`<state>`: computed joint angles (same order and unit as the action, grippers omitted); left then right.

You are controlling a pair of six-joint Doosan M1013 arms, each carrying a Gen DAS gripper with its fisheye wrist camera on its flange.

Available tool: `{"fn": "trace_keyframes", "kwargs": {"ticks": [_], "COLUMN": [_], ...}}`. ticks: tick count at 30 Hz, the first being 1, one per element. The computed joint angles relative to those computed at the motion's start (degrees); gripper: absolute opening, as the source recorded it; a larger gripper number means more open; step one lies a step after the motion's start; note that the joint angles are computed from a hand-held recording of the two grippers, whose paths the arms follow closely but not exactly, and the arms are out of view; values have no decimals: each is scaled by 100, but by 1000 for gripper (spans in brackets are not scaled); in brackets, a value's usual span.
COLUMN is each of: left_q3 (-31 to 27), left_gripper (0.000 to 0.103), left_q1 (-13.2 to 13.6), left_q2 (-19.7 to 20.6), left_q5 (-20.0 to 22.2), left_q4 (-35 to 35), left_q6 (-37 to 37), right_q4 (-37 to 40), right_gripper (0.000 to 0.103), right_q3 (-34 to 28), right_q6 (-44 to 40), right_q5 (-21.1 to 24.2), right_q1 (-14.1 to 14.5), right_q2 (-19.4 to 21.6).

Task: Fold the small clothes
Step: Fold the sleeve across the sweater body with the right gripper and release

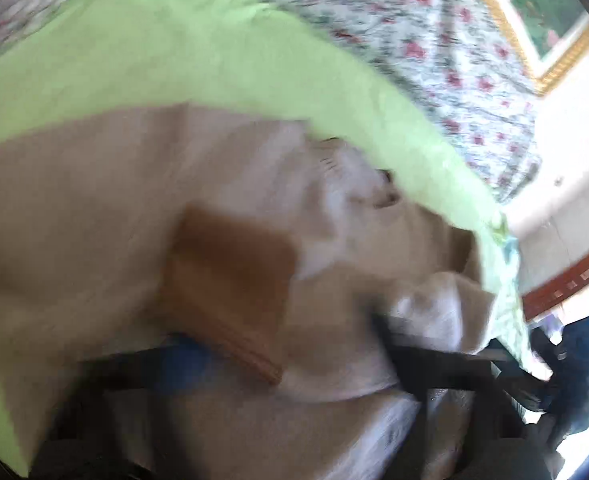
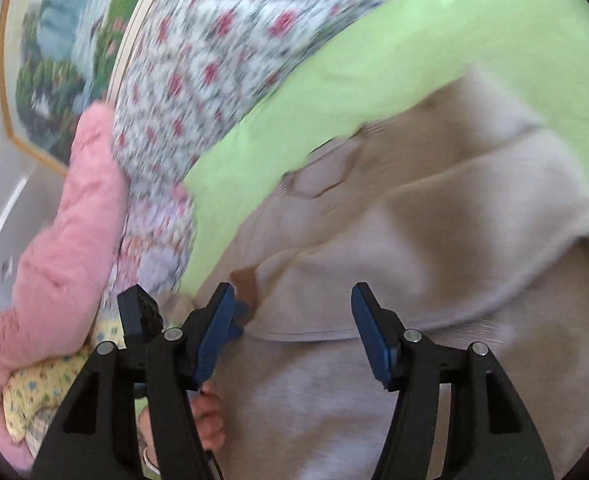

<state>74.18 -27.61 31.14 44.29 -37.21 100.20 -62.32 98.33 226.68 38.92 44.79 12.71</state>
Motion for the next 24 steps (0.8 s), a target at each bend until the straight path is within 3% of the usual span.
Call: {"fn": "trace_keyframes", "kwargs": {"ticks": [1,3,6,8,11,12,13,14,16,18,20,21,22,23,24], "left_q3": [-62,241,1075,1386,1127,1065,986,895,802,682,565,554,483,495,473], "left_gripper": [5,5,6,6,12,22,39,46,64,67,61,42,10,3,4], "left_q1": [-10,-31,37,96,289,328,349,371,367,289,175,132,83,95,39], "left_q2": [7,-287,-843,-950,-585,-505,-425,-350,-273,-258,-265,-272,-228,-234,-229], "left_q5": [77,-480,-1431,-1661,-649,-446,-275,-104,-32,-104,-198,-254,-186,-82,-133], "left_q4": [-19,-457,-2047,-2161,-1279,-1248,-1204,-1246,-1464,-1186,-715,-555,-458,-436,-263], "left_q6": [28,664,2520,2751,1457,1276,1099,1012,1111,904,686,707,791,865,852], "right_q4": [-36,-69,-118,-76,34,98,165,294,569,905,1581,1877,2191,2582,3038], "right_gripper": [62,62,62,62,62,62,62,62,62,62,66,66,66,66,66], "right_q3": [90,218,369,455,552,537,521,466,360,204,-28,-117,-153,-181,-265], "right_q6": [150,367,511,536,475,363,217,-47,-575,-1361,-2521,-2994,-3448,-3942,-4528], "right_q5": [113,306,698,842,918,971,1030,1099,1221,1382,1534,1591,1536,1430,1464], "right_q1": [23,58,126,122,47,18,-15,-81,-205,-394,-684,-814,-944,-1090,-1230], "right_q2": [-66,-171,-308,-380,-464,-466,-474,-470,-464,-419,-295,-228,-189,-142,-41]}}
